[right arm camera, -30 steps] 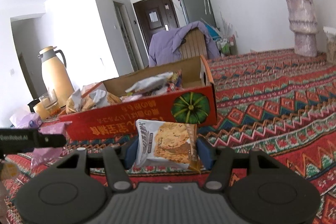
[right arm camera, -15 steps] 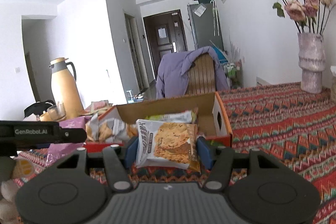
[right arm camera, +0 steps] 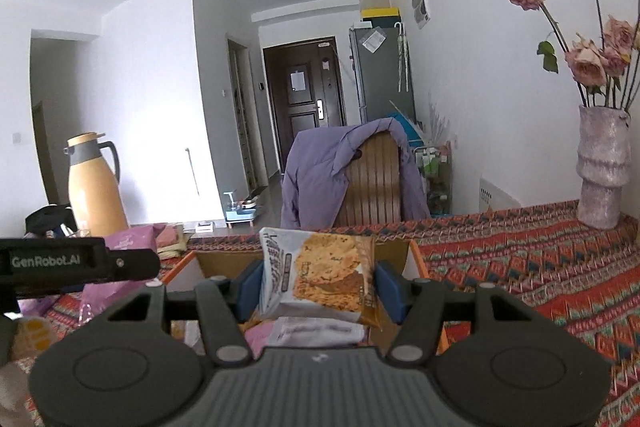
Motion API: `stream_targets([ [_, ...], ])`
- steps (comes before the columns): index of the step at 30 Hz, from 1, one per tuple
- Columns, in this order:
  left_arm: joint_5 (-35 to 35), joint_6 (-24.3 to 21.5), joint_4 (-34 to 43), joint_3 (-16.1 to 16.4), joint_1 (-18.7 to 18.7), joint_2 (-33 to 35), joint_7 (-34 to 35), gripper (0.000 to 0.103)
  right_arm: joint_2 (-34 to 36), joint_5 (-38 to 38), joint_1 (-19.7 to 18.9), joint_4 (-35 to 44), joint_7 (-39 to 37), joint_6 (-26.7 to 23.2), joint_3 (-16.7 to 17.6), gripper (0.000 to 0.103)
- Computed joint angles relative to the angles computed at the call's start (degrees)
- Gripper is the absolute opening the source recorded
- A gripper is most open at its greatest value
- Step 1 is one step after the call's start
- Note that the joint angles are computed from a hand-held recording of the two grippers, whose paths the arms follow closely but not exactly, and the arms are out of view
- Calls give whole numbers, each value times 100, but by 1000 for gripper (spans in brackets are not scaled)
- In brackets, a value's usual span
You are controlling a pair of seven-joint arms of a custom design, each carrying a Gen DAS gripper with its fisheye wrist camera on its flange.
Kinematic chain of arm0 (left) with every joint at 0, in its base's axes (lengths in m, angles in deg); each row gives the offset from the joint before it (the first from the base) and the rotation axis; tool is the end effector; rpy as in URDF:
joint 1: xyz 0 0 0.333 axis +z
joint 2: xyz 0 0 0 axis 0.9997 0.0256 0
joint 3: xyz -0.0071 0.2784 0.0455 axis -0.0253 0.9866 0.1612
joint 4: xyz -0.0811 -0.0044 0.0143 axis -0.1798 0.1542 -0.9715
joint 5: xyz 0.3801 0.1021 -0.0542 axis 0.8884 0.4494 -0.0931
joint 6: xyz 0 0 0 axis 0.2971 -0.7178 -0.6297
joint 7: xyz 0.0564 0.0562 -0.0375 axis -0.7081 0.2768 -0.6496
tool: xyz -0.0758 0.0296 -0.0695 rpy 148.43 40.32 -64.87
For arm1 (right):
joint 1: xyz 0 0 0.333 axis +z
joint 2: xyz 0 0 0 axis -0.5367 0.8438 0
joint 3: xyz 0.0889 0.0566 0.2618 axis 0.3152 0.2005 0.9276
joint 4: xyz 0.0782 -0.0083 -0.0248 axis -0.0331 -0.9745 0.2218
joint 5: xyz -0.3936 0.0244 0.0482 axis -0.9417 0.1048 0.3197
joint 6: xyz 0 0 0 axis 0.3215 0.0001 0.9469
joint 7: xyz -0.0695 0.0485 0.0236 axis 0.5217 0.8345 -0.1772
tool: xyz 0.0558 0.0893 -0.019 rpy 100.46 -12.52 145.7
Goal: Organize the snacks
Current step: 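Carry both held packets over the cardboard box with both tools, then open both tools to drop the packets into the box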
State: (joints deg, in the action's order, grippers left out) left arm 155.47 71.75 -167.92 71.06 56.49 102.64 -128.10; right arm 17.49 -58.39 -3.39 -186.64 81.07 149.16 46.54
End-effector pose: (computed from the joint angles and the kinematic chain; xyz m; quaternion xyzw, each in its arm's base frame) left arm 0.5165 -0.4199 0.3420 -0.7073 0.4535 -0.4114 0.3533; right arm 0.5766 0.3782 0.3203 -0.6572 0.4672 -0.2652 0.5286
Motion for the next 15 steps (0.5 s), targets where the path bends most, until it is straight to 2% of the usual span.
stream_targets([
  [6,-34,111,600,186,87,440,137,64,673,486,357,1264,-349,-482,-398,59],
  [11,-162,39,1070,400,3,863,202,64,1353,1178,782,2409,-700,-821,-885,59],
  [14,-260,137,1280,520,-39,1096,337,64,1714,1575,1032,2895,-878,-971,-1214,59],
  [15,-293,185,1336,557,-48,1166,401,64,1780,1594,1025,2945,-911,-950,-1211,59],
])
